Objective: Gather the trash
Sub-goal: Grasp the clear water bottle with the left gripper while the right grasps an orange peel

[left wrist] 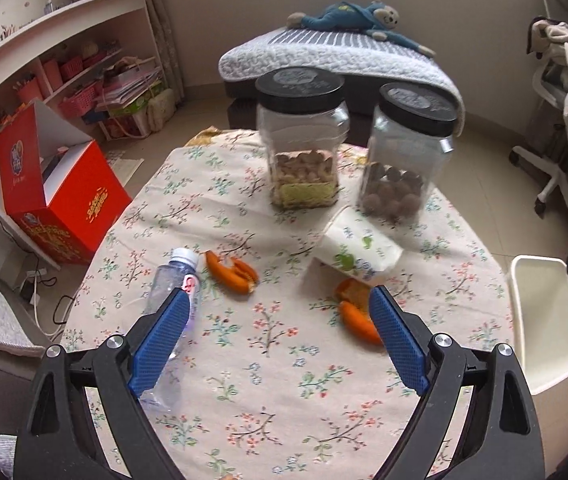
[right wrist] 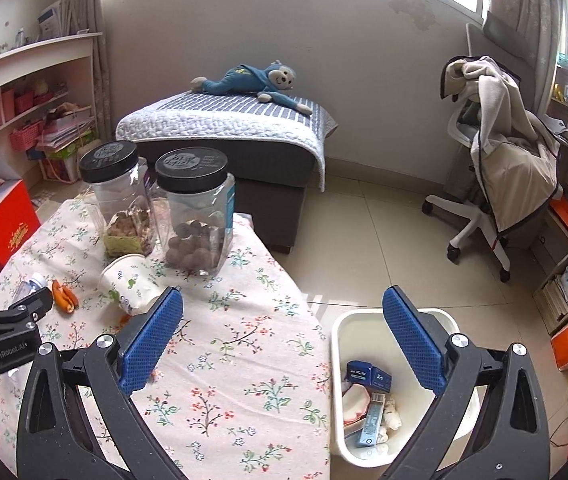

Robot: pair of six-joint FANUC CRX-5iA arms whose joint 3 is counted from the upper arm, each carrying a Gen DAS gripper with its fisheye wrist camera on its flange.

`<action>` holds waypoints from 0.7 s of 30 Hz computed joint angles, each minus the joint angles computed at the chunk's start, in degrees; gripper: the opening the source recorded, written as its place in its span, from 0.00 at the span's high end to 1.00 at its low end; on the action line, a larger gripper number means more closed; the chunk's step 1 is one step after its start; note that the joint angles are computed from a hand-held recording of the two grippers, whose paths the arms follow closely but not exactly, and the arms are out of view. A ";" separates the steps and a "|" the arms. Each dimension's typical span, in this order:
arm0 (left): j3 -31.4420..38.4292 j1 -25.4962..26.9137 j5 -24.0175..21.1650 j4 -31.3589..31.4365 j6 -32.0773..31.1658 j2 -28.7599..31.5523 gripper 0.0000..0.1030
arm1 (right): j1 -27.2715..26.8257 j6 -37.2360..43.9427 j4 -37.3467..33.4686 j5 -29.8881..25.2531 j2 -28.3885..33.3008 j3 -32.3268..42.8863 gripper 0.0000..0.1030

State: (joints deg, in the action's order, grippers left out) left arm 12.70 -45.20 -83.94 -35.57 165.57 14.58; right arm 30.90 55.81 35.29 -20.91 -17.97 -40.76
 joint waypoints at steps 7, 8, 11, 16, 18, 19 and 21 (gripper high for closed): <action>-14.07 12.72 7.27 13.48 -5.46 -7.43 0.14 | 3.86 9.42 -8.93 -5.25 5.09 4.84 0.07; -15.57 14.25 8.07 14.88 -6.51 -7.97 0.14 | 4.23 11.28 -10.77 -6.17 6.02 5.85 0.07; -19.63 18.74 10.82 19.39 -10.39 -9.14 0.14 | 4.75 19.07 -18.72 -9.94 9.12 10.02 0.07; -22.95 23.02 12.98 23.72 -15.46 -8.87 0.14 | 4.81 30.88 -29.81 -16.16 14.62 16.40 0.07; -24.36 23.96 14.71 25.02 -16.95 -9.29 0.17 | 4.89 34.57 -32.95 -17.76 16.71 18.26 0.07; -24.98 24.29 15.45 25.67 -17.93 -9.41 0.21 | 5.04 35.95 -34.15 -18.57 17.76 19.08 0.07; -25.84 24.79 16.34 26.75 -19.84 -9.31 0.29 | 5.16 38.01 -36.67 -19.88 19.74 20.62 0.07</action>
